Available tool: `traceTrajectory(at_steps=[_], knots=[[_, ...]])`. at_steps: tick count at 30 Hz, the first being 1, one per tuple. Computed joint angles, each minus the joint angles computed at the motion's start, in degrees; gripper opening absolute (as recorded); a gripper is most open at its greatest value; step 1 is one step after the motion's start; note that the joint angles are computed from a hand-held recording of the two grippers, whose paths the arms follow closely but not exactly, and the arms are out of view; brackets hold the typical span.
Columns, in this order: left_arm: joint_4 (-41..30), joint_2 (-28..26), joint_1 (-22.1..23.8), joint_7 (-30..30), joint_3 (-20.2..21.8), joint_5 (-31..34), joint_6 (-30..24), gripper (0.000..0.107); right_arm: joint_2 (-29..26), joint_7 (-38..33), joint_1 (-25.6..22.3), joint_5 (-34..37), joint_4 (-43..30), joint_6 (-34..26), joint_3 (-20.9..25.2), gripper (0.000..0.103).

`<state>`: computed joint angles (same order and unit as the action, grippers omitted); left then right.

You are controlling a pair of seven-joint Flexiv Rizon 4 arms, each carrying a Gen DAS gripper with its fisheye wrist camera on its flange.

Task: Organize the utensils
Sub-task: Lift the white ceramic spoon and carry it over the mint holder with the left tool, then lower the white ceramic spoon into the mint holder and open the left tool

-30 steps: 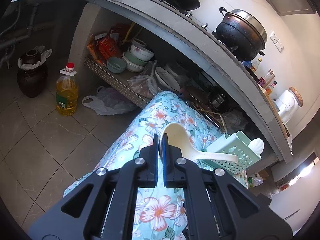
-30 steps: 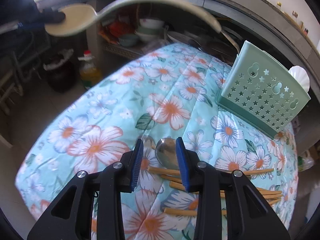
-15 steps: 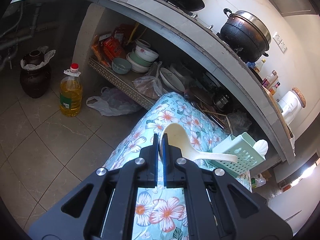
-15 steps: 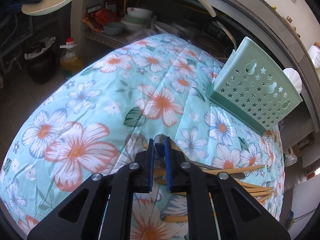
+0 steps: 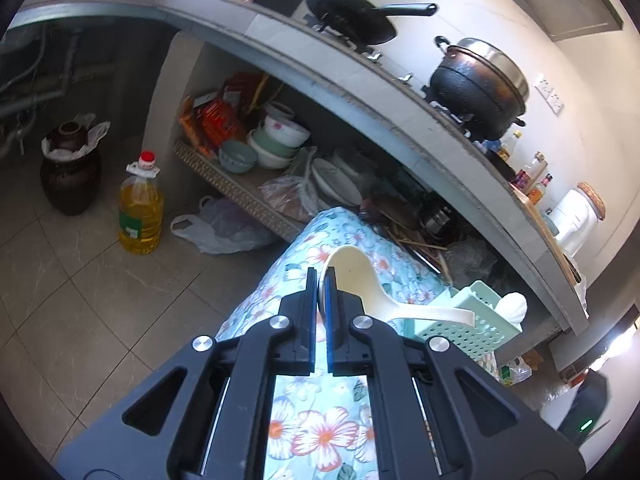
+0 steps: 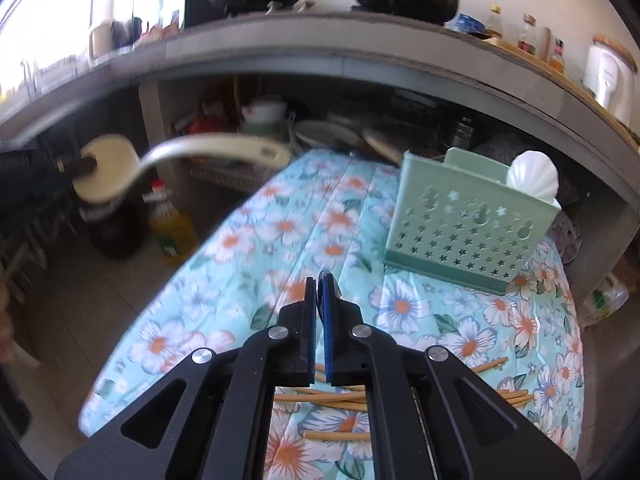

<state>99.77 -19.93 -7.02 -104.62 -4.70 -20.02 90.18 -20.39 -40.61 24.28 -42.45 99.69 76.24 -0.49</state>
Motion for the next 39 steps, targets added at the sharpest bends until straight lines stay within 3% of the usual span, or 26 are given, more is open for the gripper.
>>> traceTrajectory(at_steps=[5, 8, 15, 18, 21, 27, 33, 39], knots=[[-3.1, -0.8, -1.8, 0.9, 0.7, 2.2, 1.0, 0.002, 2.7, -4.5, -5.2, 9.6, 0.8, 3.7, 3.7, 0.003], [-5.5, -1.6, -3.0, 1.6, 1.0, 3.4, 1.4, 0.002, 3.9, -5.7, -6.7, 13.2, 1.5, 5.1, 3.6, 0.003], [-13.5, -5.1, -4.4, 5.7, -1.7, 4.2, 1.4, 0.002, 5.7, -12.2, -11.6, 23.9, 1.8, 7.3, 6.1, 0.002], [-19.4, -7.6, -8.9, 5.8, 2.9, 7.0, -0.9, 0.002, 6.2, -15.3, -14.0, 28.4, 1.5, 8.1, 7.5, 0.002], [-29.3, -11.7, -16.0, 3.6, 12.6, 13.9, -7.2, 0.002, 6.6, -18.8, -16.3, 33.0, 0.9, 8.8, 9.1, 0.002], [-46.2, -19.0, -23.3, -1.4, 24.2, 28.7, -18.0, 0.002, 7.2, -22.2, -17.7, 36.9, 0.7, 10.7, 9.0, 0.002], [-57.4, -23.7, -25.6, -2.7, 28.5, 39.6, -25.5, 0.002, 7.4, -25.8, -19.0, 40.2, -0.1, 11.3, 10.0, 0.002], [-65.6, -27.5, -24.3, -1.3, 26.3, 44.9, -32.0, 0.002, 7.4, -28.9, -20.1, 43.2, -0.6, 11.4, 11.4, 0.002]])
